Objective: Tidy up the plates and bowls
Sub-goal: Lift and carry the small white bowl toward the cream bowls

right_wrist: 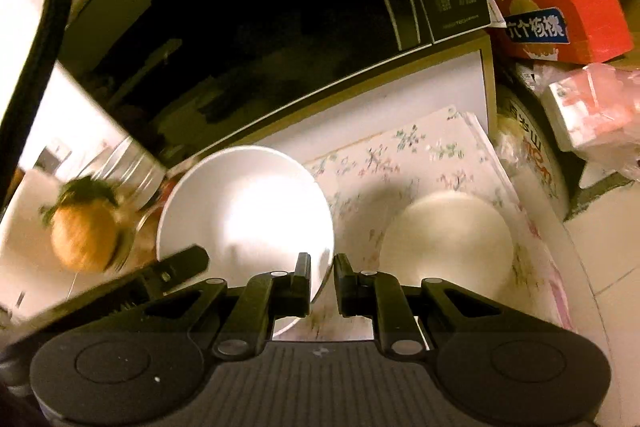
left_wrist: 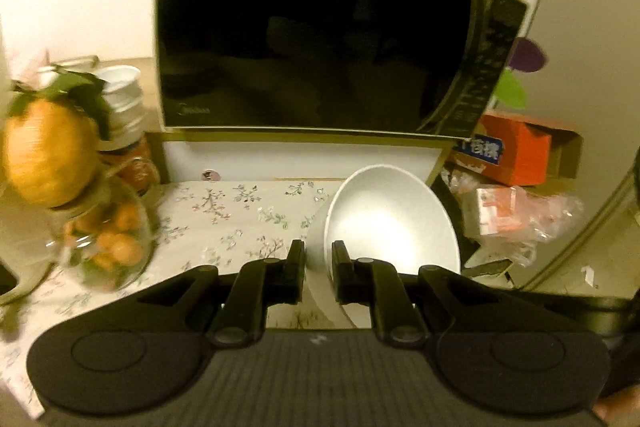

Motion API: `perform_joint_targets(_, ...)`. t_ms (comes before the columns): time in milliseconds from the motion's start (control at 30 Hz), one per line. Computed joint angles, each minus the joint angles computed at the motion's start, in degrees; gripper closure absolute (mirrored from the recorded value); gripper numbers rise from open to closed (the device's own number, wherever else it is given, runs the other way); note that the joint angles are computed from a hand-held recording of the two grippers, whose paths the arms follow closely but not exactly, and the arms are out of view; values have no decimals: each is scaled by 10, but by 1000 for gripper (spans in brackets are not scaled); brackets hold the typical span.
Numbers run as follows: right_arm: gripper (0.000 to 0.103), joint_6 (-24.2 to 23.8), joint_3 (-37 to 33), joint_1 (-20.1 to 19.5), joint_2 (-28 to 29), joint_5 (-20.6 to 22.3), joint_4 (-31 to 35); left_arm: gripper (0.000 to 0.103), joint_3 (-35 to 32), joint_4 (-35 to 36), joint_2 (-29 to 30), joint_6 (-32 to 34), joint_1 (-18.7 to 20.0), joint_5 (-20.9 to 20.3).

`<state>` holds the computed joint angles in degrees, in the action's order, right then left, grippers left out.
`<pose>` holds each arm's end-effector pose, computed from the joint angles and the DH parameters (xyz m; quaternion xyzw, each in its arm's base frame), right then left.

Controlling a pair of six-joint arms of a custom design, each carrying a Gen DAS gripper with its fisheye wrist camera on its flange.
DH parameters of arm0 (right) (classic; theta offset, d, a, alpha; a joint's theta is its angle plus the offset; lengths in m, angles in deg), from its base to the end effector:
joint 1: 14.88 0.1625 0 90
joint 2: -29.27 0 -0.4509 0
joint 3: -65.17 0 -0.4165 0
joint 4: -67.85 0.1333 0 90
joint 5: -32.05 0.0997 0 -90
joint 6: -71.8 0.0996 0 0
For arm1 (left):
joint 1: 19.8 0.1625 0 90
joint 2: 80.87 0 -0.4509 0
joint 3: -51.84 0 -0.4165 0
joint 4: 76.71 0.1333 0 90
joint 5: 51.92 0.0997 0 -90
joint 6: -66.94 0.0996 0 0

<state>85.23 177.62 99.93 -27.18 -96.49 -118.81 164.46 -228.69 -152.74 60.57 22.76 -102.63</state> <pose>0.3200 -0.5224 0.1989 -0.0263 -0.8922 0.4112 0.1850 -0.2919 -0.5347 0.2834 0.2667 0.8886 -0.3042 0.2162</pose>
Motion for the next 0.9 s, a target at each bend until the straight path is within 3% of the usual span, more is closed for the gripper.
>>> perform_joint_targets(333, 90, 100, 89, 86, -40, -67, 66, 90, 113, 123, -123, -107, -72, 37)
perform_joint_targets(533, 90, 150, 123, 81, -37, -63, 116, 90, 144, 149, -127, -113, -54, 22)
perform_joint_targets(767, 88, 141, 118, 75, -18, -65, 174, 90, 154, 183, -126, -129, -33, 15)
perform_joint_targets(900, 88, 133, 120, 62, -19, -56, 181, 90, 147, 193, -120, -152, -9, -17)
